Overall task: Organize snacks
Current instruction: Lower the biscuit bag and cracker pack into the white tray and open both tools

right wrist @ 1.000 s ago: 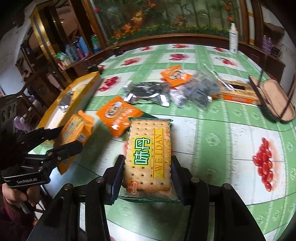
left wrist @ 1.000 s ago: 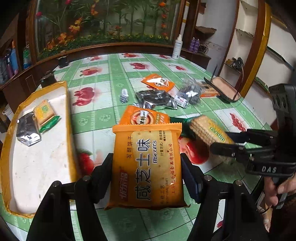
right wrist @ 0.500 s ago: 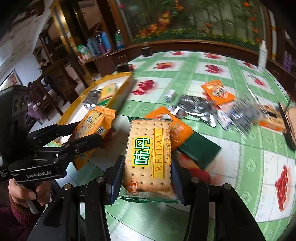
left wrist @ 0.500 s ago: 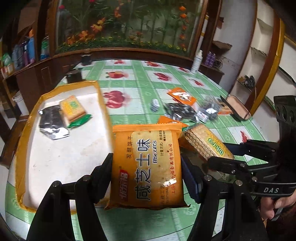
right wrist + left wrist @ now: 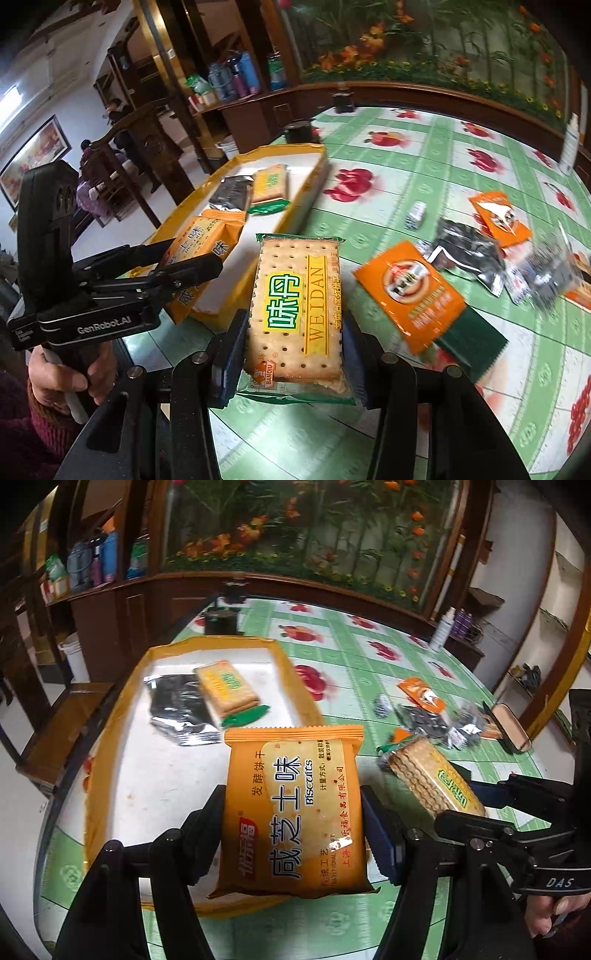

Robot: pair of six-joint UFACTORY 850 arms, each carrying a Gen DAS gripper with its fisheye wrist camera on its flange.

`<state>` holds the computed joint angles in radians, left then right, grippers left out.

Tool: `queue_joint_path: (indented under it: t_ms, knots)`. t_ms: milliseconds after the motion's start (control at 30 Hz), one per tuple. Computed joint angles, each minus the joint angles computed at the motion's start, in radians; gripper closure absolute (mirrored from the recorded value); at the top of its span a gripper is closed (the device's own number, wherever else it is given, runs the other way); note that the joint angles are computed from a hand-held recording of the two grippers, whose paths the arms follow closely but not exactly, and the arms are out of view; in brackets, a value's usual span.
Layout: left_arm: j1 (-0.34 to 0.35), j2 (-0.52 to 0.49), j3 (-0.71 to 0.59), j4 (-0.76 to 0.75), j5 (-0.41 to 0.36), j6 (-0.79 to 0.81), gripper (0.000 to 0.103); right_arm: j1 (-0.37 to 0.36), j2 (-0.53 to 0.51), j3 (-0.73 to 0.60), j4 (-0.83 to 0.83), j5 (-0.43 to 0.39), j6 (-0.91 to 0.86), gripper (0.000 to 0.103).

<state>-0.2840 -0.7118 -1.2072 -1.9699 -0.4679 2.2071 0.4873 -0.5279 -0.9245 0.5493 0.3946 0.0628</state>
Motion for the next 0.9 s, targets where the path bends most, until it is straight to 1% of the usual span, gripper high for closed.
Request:
queue_joint_path:
  t_ms: [167,300,433,533,600,733,867,900]
  knots:
    - [0.019,-0.014,-0.017,-0.018,0.020,-0.006,0.034,-0.001,-0.031,-0.057,-0.022,-0.025,-0.002,0.051]
    - [0.030,-0.031,-0.034,-0.036,0.042,-0.008,0.034,-0.010,-0.065,-0.111,-0.073,-0.050,0.038,0.051]
    - [0.041,-0.048,-0.051,-0.046,0.058,-0.017,0.034,-0.016,-0.098,-0.163,-0.052,-0.058,0.019,0.051]
    - [0.042,-0.059,-0.060,-0.074,0.074,-0.004,0.034,-0.028,-0.130,-0.212,-0.113,-0.074,0.087,0.051]
    - [0.043,-0.062,-0.062,-0.094,0.081,0.014,0.034,-0.028,-0.158,-0.255,-0.076,-0.091,0.051,0.051]
    - [0.042,-0.070,-0.072,-0.153,0.111,0.067,0.034,-0.037,-0.207,-0.330,-0.076,-0.135,0.041,0.051]
    - [0.046,-0.078,-0.084,-0.149,0.131,0.055,0.034,-0.045,-0.256,-0.410,-0.006,-0.180,-0.041,0.051]
    - [0.045,-0.079,-0.085,-0.153,0.136,0.060,0.034,-0.048,-0.268,-0.428,-0.011,-0.192,-0.038,0.051]
